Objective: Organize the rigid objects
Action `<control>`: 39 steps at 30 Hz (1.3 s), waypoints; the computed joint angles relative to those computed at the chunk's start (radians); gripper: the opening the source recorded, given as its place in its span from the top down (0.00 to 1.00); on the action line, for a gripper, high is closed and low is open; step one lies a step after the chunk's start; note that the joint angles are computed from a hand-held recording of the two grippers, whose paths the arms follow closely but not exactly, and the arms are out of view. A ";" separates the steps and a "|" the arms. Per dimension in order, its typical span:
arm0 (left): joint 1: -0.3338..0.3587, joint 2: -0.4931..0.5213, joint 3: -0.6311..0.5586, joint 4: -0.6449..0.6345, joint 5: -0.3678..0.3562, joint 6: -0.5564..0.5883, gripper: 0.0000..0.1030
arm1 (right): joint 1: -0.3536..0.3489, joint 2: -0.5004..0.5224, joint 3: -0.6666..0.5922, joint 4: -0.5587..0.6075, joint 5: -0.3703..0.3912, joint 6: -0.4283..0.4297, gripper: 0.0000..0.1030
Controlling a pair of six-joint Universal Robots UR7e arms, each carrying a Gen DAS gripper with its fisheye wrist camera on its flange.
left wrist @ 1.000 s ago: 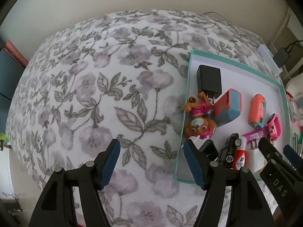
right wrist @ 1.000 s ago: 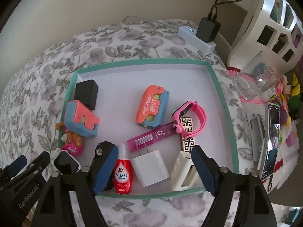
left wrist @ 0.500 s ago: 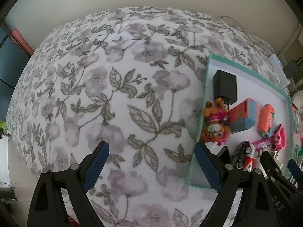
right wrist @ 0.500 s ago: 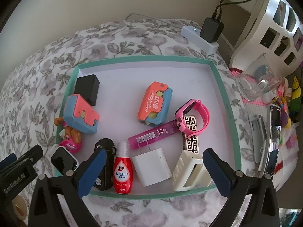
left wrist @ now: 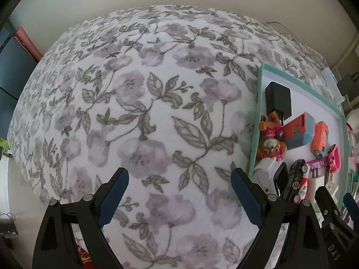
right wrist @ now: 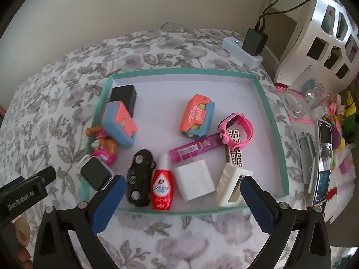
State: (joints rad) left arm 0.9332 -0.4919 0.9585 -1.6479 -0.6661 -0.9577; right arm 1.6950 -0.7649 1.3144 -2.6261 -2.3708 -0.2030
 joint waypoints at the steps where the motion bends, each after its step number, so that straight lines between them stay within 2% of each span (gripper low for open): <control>1: -0.001 -0.008 0.010 -0.004 -0.001 0.001 0.10 | 0.002 -0.005 0.010 -0.006 0.005 0.000 0.00; 4: -0.009 -0.040 0.063 -0.045 -0.003 0.018 0.10 | 0.008 -0.021 0.038 -0.024 0.015 0.002 0.00; 8: -0.029 -0.073 0.130 -0.079 0.034 0.051 0.10 | 0.015 -0.041 0.071 -0.046 0.023 0.009 0.00; 19: -0.054 -0.121 0.224 -0.105 0.072 0.082 0.10 | 0.022 -0.076 0.129 -0.092 0.032 0.011 0.00; 39: -0.069 -0.155 0.280 -0.140 0.096 0.069 0.10 | 0.029 -0.088 0.154 -0.127 0.031 -0.005 0.00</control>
State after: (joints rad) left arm 0.8639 -0.6467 1.2384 -1.7875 -0.5703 -0.8891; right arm 1.7243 -0.8529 1.4688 -2.7536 -2.3397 -0.2078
